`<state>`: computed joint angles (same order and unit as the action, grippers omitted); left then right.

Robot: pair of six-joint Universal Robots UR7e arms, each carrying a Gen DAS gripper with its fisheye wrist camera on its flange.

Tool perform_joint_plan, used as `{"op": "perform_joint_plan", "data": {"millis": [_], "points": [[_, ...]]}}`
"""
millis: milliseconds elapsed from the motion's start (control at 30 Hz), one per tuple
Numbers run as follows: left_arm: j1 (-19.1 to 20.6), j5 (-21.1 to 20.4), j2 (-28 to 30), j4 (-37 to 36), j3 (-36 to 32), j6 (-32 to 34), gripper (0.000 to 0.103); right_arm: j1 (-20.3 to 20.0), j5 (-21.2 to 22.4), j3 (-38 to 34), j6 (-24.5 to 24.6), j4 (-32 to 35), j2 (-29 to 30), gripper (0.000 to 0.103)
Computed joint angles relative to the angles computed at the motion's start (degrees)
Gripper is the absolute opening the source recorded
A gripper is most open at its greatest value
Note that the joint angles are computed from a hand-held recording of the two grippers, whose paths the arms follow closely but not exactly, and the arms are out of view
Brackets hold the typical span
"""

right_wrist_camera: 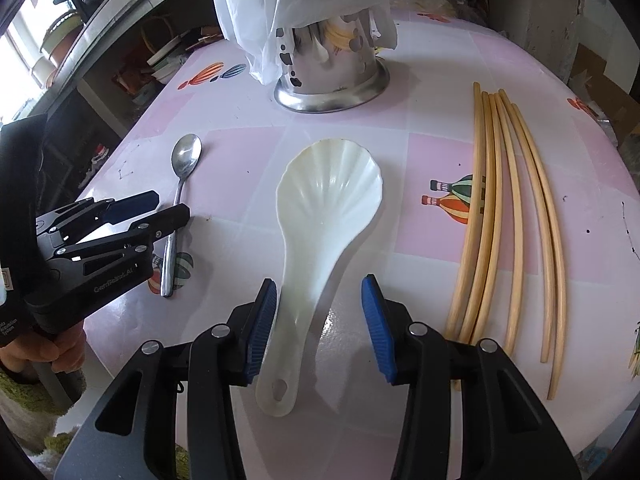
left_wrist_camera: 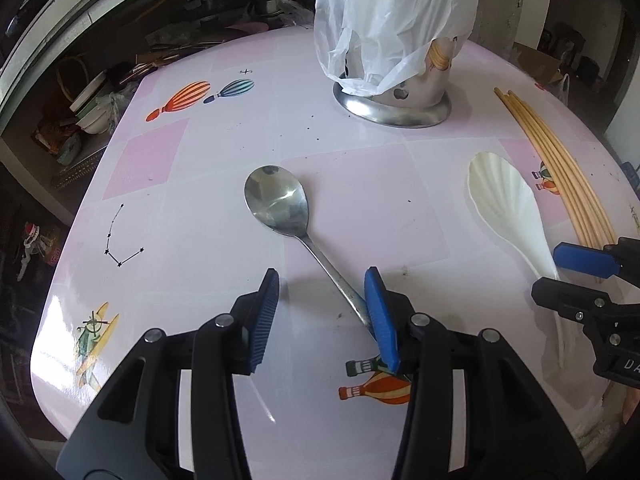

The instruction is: Organize utensils

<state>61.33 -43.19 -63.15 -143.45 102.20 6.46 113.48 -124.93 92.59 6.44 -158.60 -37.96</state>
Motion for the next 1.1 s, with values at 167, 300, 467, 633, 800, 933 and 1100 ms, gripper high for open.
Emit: {"op": "perform_joint_plan", "data": {"millis": [167,300,467,633,800,933,1100], "points": [[-0.1,-0.5,-0.7,4.0,-0.5,-1.9,0.017,-0.2,0.8,0.5,-0.4,-1.1,-0.2,0.044],[-0.4,0.0,-0.8,5.2,-0.6,-2.7,0.014,-0.5,1.5,1.0,-0.5,-1.6,-0.6,0.044],[-0.4,-0.9,-1.4,6.8,-0.5,-2.9,0.012,-0.7,2.2,1.4,-0.5,-2.3,-0.8,0.044],[-0.6,-3.0,-3.3,8.5,0.8,-2.2,0.011,-0.7,2.5,1.5,-0.5,-2.5,-0.9,0.044],[-1.4,-4.4,-5.5,10.8,2.8,-1.5,0.011,-0.7,3.0,1.7,0.1,-1.9,-1.2,0.044],[-1.9,-5.0,-6.9,11.6,3.9,-2.1,0.011,-0.7,3.9,2.0,0.7,-1.4,-1.5,0.044],[-1.7,-6.0,-8.0,8.3,4.6,-2.4,0.028,-1.0,5.2,2.6,1.5,-1.9,-2.0,0.049]]}}
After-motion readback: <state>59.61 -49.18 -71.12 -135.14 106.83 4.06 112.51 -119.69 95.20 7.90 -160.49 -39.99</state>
